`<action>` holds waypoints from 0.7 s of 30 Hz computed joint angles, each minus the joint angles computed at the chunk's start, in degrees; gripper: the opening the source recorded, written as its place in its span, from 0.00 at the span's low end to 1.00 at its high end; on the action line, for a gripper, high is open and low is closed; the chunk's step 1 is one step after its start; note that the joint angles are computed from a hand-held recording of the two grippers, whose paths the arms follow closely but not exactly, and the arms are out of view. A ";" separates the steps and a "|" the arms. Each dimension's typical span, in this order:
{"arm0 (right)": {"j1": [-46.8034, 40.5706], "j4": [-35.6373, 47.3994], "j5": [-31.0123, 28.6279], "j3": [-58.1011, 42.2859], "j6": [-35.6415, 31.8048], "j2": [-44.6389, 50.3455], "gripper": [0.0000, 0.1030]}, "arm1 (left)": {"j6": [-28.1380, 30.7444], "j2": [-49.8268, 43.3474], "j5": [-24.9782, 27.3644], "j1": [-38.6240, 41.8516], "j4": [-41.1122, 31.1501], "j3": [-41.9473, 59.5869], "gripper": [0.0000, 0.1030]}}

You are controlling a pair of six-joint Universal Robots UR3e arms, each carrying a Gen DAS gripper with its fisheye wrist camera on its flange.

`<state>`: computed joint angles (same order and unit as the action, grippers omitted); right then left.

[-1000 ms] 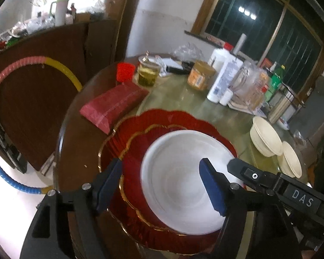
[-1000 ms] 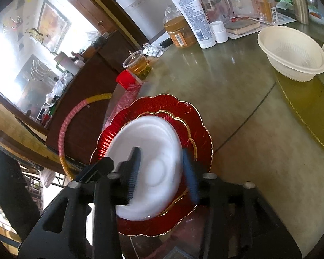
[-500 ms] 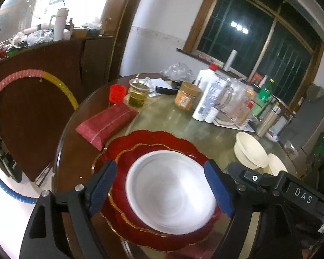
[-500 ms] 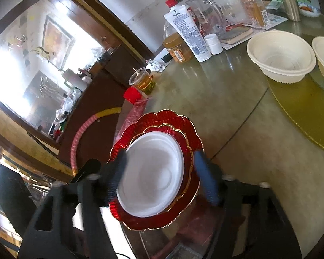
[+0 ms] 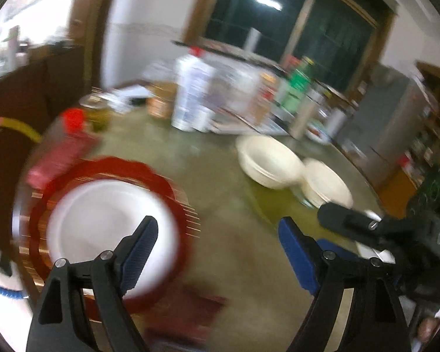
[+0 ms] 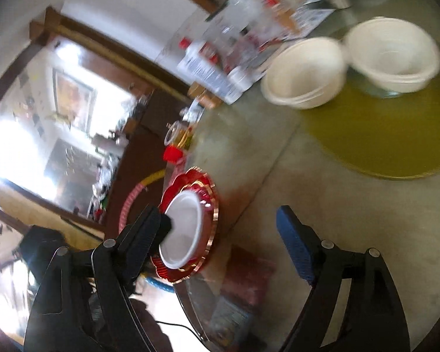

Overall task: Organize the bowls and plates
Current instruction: 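Move both tools back to the second white bowl on the table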

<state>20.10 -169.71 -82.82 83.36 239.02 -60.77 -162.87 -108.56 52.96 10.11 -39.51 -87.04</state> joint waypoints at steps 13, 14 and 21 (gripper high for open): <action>-12.37 -6.61 -4.91 49.63 8.40 -42.62 0.91 | 3.19 -8.80 3.20 -18.50 -17.55 15.96 0.82; -13.80 -4.98 -4.40 51.25 8.16 -45.47 0.94 | 2.53 -10.36 3.89 -20.15 -18.67 18.49 0.82; -25.86 9.09 1.61 59.55 4.79 -65.84 1.00 | -2.00 -18.06 6.92 -27.95 -19.20 29.94 0.82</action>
<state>-5.76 -160.62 -81.21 142.91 243.81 -126.61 -164.88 -126.62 59.87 -17.84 -58.71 -57.10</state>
